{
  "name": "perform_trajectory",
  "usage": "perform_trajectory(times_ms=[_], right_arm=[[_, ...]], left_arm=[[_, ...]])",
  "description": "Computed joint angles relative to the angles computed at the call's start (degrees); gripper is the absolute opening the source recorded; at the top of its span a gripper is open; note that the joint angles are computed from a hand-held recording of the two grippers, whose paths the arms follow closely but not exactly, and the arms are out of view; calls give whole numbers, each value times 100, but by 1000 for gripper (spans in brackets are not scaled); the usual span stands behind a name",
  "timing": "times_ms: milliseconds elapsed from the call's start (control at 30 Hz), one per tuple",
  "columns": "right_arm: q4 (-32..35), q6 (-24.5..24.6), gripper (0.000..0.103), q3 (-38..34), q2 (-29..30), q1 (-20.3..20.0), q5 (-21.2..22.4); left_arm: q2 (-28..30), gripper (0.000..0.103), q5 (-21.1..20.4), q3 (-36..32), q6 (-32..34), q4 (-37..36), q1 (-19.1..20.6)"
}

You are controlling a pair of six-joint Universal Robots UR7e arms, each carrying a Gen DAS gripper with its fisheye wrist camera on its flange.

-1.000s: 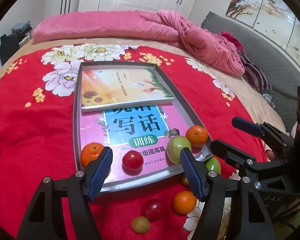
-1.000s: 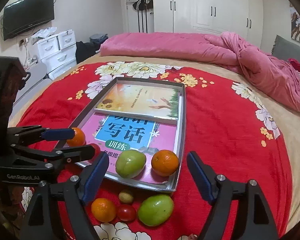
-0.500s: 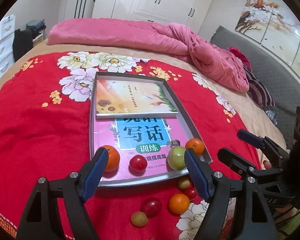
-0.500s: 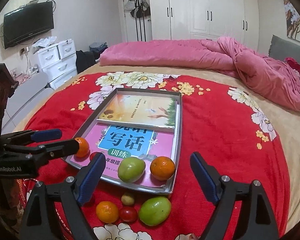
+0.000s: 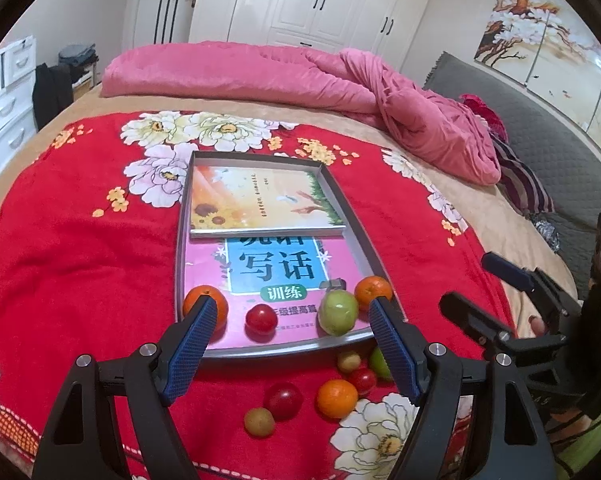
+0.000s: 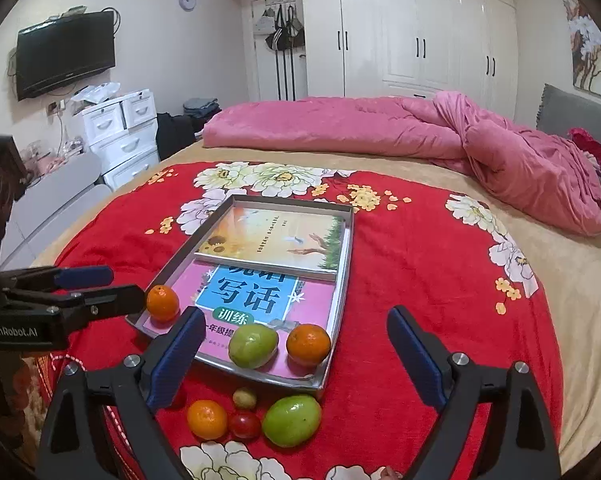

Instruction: Organize fruits

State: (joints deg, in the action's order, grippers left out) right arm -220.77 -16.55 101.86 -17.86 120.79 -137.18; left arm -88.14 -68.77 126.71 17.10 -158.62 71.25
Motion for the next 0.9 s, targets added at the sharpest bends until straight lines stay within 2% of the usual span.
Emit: perform_trajectory(times_ms=[433,900], right_arm=[[-176,118,97,390,-216,64,49],[-301,280,99,679,-346,-8,227]], left_arm=[[-319,80,315,327,-13,135,-483],[-240,80,262,379,-29,190,-372]])
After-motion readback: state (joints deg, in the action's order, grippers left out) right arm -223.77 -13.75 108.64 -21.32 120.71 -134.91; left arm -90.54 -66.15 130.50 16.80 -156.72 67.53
